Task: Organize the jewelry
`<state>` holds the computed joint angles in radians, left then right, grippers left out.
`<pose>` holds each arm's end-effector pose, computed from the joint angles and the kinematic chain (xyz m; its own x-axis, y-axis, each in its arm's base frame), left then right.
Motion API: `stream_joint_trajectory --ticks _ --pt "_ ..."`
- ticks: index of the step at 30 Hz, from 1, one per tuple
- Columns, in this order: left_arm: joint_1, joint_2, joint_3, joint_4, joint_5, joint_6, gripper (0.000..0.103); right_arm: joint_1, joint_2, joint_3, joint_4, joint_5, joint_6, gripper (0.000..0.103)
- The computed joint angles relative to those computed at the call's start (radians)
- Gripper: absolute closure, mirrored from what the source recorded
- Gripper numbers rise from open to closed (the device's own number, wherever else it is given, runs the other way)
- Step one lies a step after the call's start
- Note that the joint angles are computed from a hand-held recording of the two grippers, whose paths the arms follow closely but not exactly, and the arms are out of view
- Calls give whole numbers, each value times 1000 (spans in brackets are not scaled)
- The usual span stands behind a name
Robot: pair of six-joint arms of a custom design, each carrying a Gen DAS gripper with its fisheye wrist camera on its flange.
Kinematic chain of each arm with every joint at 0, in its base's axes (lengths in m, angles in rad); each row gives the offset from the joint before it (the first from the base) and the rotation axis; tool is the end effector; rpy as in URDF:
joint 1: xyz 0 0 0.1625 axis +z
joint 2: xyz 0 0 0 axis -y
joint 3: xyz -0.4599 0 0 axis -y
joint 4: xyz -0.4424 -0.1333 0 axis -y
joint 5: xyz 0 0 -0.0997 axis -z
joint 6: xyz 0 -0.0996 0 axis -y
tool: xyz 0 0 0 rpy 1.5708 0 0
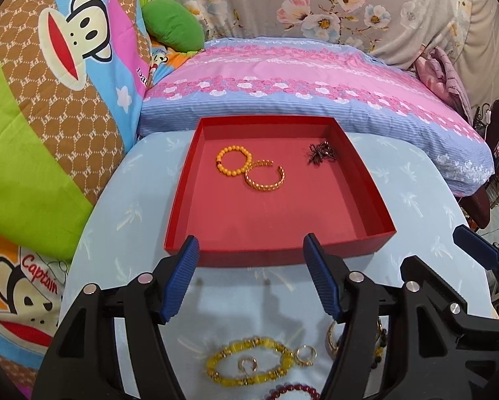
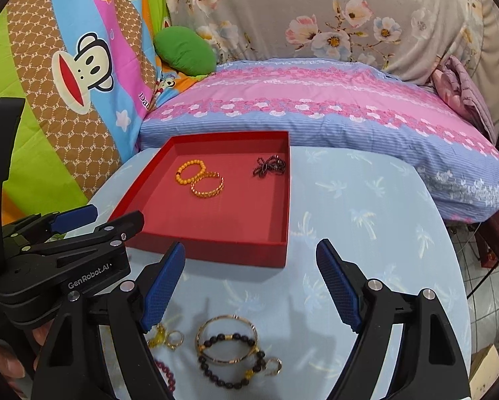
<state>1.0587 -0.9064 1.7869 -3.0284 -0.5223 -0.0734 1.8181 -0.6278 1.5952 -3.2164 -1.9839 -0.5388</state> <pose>-0.1398 -0.6968 0.1962 -0.6949 -0.2209 -0.6843 0.3607 0.7163 -0.5974 0.2761 -0.7122 0.0599 -0.7173 -0.3702 0.5902 -0.6509 0.6583 -0.3781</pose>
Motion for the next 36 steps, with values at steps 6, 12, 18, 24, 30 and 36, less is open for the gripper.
stream_joint_trajectory --ticks 6,12,18,24,30,36 --pt "5 -25 39 13 2 -53 36 -6 0 6 8 -7 -3 25" --pt "31 -34 27 38 18 -88 36 -12 74 -159 104 21 1 28" --pt "62 -28 -22 29 41 -62 36 -6 232 -458 293 1 -9 40" --pt "88 -20 -62 12 40 -29 34 -8 424 -815 566 -63 35 52" --pt "110 -9 -92 17 17 -27 34 -12 603 -1153 841 -160 86 74" --pt "119 -4 -98 41 4 -42 34 -12 617 -1180 871 -180 92 102"
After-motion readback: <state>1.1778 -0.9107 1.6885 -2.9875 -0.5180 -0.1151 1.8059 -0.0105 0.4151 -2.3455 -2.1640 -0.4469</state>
